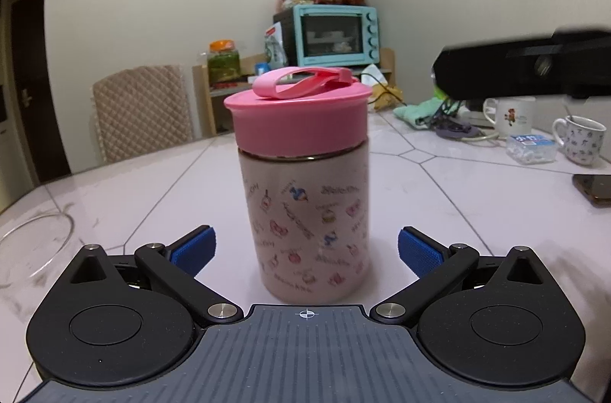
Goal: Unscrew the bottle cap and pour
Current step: 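Close the left gripper on the jar body while the right gripper approaches the lid, then close the right gripper on the pink lid rim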
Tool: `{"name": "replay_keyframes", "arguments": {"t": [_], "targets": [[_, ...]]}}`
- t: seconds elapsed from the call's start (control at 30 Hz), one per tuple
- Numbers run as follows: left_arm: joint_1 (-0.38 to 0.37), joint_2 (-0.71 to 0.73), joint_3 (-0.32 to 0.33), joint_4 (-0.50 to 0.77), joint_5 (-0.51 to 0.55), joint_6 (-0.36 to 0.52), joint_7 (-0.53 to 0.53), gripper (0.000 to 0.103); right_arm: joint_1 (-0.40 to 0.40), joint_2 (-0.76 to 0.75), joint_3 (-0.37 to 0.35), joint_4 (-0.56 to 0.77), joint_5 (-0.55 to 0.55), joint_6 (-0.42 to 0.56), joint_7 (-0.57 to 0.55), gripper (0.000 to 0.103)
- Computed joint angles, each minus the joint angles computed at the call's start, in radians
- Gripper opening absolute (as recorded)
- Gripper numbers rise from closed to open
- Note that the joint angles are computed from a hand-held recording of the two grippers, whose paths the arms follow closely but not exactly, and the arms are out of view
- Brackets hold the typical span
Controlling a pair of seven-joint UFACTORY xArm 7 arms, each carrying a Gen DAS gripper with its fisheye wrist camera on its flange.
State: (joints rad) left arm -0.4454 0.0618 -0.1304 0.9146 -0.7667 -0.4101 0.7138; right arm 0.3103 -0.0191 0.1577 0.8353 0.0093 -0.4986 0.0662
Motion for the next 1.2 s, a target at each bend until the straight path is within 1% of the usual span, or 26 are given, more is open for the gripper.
{"name": "replay_keyframes", "arguments": {"t": [0.07, 0.13, 0.17, 0.2, 0.3, 0.43, 0.5, 0.53, 0.57, 0.6, 0.7, 0.8, 0.9, 0.97, 1.03, 1.13, 1.17, 1.2], "targets": [[0.007, 0.021, 0.003, 0.019, 0.031, -0.001, -0.021, 0.103, -0.003, 0.012, -0.002, 0.013, 0.001, -0.003, -0.01, 0.103], [0.004, 0.046, 0.014, 0.042, 0.047, -0.002, -0.039, 0.103, -0.008, 0.027, -0.008, 0.028, -0.022, -0.004, 0.011, 0.103], [0.006, 0.05, 0.016, 0.041, 0.072, -0.004, -0.065, 0.103, -0.014, 0.033, -0.012, 0.031, -0.044, -0.006, 0.036, 0.103], [0.022, 0.057, 0.009, 0.038, 0.131, -0.015, -0.123, 0.103, -0.018, 0.036, -0.015, 0.032, -0.059, -0.009, 0.052, 0.103], [0.01, 0.072, 0.025, 0.045, 0.164, -0.019, -0.164, 0.103, -0.023, 0.05, -0.017, 0.04, -0.062, -0.013, 0.057, 0.103], [-0.019, 0.104, 0.055, 0.081, 0.17, -0.009, -0.158, 0.103, -0.037, 0.062, -0.022, 0.049, -0.095, -0.007, 0.088, 0.103], [-0.046, 0.118, 0.075, 0.097, 0.148, -0.013, -0.137, 0.102, -0.049, 0.067, -0.024, 0.056, -0.135, -0.004, 0.127, 0.103], [-0.056, 0.123, 0.083, 0.102, 0.139, -0.011, -0.127, 0.1, -0.052, 0.069, -0.025, 0.057, -0.138, -0.004, 0.13, 0.103], [-0.064, 0.126, 0.089, 0.105, 0.133, -0.012, -0.12, 0.094, -0.053, 0.069, -0.025, 0.058, -0.138, -0.004, 0.13, 0.103], [-0.07, 0.128, 0.094, 0.107, 0.129, -0.013, -0.115, 0.091, -0.054, 0.074, -0.027, 0.062, -0.139, -0.006, 0.128, 0.103], [-0.089, 0.135, 0.105, 0.118, 0.106, -0.016, -0.099, 0.091, -0.061, 0.08, -0.027, 0.067, -0.158, -0.004, 0.138, 0.103], [-0.09, 0.135, 0.103, 0.116, 0.1, -0.017, -0.102, 0.091, -0.066, 0.086, -0.026, 0.075, -0.171, -0.001, 0.144, 0.103], [-0.079, 0.131, 0.093, 0.106, 0.118, -0.022, -0.122, 0.09, -0.08, 0.092, -0.023, 0.085, -0.23, 0.005, 0.181, 0.103], [-0.079, 0.134, 0.094, 0.113, 0.121, -0.019, -0.123, 0.09, -0.094, 0.097, -0.019, 0.099, -0.296, 0.017, 0.221, 0.103], [-0.046, 0.129, 0.073, 0.099, 0.19, -0.019, -0.174, 0.09, -0.115, 0.108, -0.01, 0.123, -0.383, 0.031, 0.279, 0.103], [-0.019, 0.119, 0.062, 0.084, 0.267, -0.014, -0.218, 0.09, -0.131, 0.122, 0.0, 0.154, -0.461, 0.049, 0.334, 0.103], [-0.009, 0.114, 0.058, 0.078, 0.291, -0.008, -0.236, 0.09, -0.153, 0.132, 0.017, 0.173, -0.52, 0.05, 0.383, 0.103], [0.002, 0.108, 0.055, 0.072, 0.316, -0.001, -0.256, 0.09, -0.153, 0.138, 0.022, 0.187, -0.542, 0.057, 0.398, 0.103]]}}
